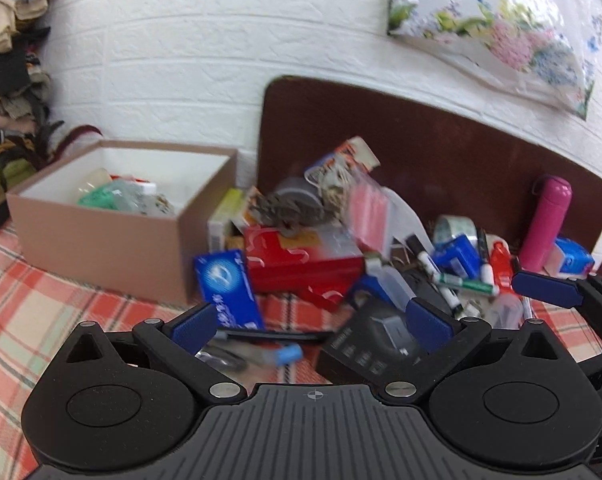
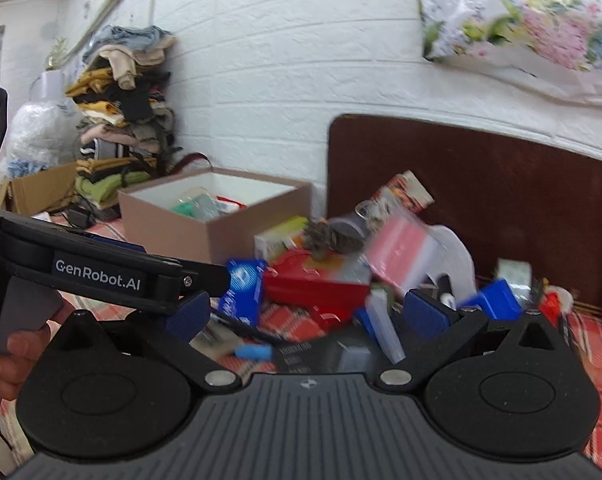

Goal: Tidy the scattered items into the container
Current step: 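Open the left tool to drop the bottle into the box and withdraw, then move the left tool to the black charger box and grasp it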

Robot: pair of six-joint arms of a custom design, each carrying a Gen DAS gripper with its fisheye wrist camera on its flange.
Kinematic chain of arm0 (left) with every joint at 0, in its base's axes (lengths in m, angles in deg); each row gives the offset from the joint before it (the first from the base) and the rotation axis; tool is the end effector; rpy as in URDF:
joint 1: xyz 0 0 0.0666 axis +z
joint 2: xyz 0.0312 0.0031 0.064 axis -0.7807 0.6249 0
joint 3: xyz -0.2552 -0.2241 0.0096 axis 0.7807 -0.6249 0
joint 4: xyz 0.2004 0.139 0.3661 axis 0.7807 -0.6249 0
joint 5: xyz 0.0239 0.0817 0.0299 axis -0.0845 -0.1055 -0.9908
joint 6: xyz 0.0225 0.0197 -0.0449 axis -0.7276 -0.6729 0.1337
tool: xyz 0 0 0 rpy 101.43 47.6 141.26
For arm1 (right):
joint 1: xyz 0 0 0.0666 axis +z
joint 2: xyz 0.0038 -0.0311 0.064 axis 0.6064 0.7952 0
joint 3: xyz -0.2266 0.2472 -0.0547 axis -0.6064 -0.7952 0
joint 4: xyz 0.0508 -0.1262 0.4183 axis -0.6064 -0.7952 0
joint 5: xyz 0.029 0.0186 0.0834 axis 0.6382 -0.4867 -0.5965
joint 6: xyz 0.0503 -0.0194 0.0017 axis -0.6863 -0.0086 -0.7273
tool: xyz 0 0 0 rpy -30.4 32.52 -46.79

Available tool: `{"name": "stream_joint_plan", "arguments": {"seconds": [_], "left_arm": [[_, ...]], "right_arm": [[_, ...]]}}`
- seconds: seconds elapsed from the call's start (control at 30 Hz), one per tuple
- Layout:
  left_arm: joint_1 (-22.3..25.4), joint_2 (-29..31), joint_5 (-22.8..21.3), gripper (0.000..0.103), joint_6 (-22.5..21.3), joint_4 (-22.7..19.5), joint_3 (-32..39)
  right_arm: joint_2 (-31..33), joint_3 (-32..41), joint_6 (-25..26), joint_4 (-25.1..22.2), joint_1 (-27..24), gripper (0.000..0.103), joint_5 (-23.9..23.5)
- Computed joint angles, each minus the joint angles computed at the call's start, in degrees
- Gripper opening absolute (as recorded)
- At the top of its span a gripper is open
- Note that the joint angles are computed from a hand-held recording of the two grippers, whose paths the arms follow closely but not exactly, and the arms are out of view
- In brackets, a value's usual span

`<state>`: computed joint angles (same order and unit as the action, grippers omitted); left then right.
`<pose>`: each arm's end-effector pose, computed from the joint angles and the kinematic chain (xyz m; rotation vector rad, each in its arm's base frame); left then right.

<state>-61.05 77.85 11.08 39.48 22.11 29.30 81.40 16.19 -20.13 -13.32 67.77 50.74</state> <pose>0.4699 -0.0931 0.4661 0.4427 2.1144 -0.4321 0.3901 0.2108 0.4728 -0.0447 1.9633 0.0256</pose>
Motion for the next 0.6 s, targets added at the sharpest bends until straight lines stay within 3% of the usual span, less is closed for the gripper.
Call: {"name": "stream_joint_plan", "arguments": {"seconds": [0.13,0.37,0.6], "left_arm": [[-1.46,-0.62,-0.07,0.103,-1.93,0.81,-2.92],[-1.32,2.68,3.61,0.103,-6.2,-1.05,-2.19],[-1.47,7.46,4.57,0.103,-7.11,-0.7,1.02]], "right_arm": [[-2.42,-4.07,-0.44,-0.46,0.93,0.102,3.33],[-3.08,-7.32,-7.45,-2.46,-1.35,0.102,-0.95],[-0.73,-7.13,-7.18,-2.53,-2.41,0.101,-3.45]]}}
